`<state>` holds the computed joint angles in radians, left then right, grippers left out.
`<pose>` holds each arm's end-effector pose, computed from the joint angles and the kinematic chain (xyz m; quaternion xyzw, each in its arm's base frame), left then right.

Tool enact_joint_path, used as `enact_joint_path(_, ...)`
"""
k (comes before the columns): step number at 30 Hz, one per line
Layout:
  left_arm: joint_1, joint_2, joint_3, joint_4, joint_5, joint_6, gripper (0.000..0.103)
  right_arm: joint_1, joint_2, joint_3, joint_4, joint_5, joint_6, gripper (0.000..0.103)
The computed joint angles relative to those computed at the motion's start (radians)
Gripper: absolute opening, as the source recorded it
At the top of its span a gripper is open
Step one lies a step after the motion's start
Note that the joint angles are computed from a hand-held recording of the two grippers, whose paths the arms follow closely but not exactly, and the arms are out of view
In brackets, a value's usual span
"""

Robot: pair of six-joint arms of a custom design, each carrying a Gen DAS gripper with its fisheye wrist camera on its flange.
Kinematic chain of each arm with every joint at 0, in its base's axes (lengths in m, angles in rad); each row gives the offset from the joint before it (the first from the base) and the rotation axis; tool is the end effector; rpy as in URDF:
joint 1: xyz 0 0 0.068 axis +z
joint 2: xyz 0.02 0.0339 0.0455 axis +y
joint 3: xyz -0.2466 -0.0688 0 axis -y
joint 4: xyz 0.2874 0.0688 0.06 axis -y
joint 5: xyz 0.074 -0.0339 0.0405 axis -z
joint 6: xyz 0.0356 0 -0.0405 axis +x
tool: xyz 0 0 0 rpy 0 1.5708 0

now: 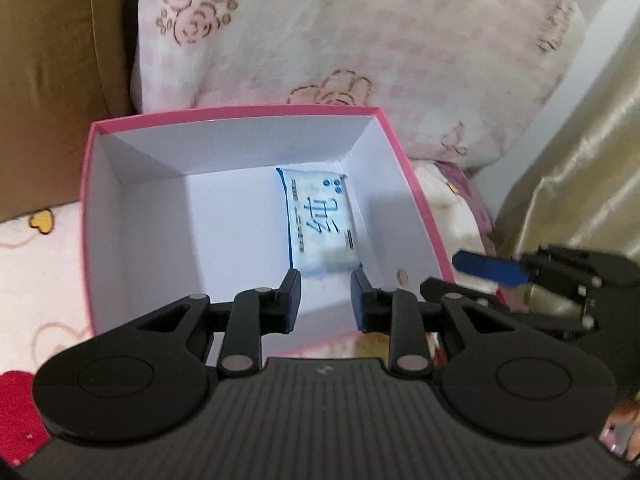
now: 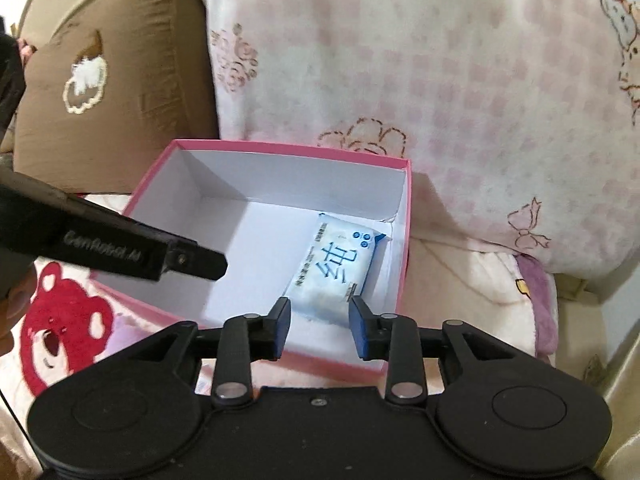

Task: Organize objects
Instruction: 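Withdraw the left gripper from the box back over the bed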

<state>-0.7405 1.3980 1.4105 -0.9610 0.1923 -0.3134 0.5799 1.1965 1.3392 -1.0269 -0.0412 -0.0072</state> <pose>0.2373 -0.2261 0.3315 0.2295 0.9198 -0.2322 0.2174 0.2294 0.1520 0.3585 -0.2790 0.8992 0.1137 0.3173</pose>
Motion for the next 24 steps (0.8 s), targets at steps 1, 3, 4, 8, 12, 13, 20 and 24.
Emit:
enact_joint_path(1, -0.003, -0.025, 0.002, -0.027, -0.005, 0.006, 0.027, 0.005, -0.013, 0.006, -0.016, 0.000, 0.001, 0.045)
enact_joint_path(3, -0.003, -0.083, 0.002, -0.085, -0.010, 0.019, 0.031, 0.021, -0.040, 0.018, -0.047, 0.012, 0.004, 0.051)
enact_joint_path(4, -0.005, -0.095, 0.011, -0.112, -0.020, 0.020, 0.032, 0.028, -0.049, 0.024, -0.060, 0.015, 0.005, 0.051)
enact_joint_path(8, 0.004, -0.169, 0.030, -0.189, -0.020, 0.019, 0.033, 0.086, -0.109, 0.046, -0.121, 0.052, 0.007, 0.051)
enact_joint_path(12, -0.025, -0.215, 0.057, -0.253, -0.083, 0.023, 0.034, 0.139, -0.137, 0.089, -0.204, 0.066, 0.039, 0.051)
enact_joint_path(13, -0.035, -0.219, 0.070, -0.278, -0.096, 0.031, 0.036, 0.151, -0.143, 0.098, -0.220, 0.071, 0.044, 0.052)
enact_joint_path(20, -0.132, -0.251, 0.111, -0.423, -0.173, 0.056, 0.041, 0.252, -0.193, 0.121, -0.304, 0.117, 0.108, 0.054)
enact_joint_path(24, -0.181, -0.310, 0.065, -0.471, -0.193, 0.042, 0.041, 0.303, -0.213, 0.131, -0.360, 0.152, 0.147, 0.066)
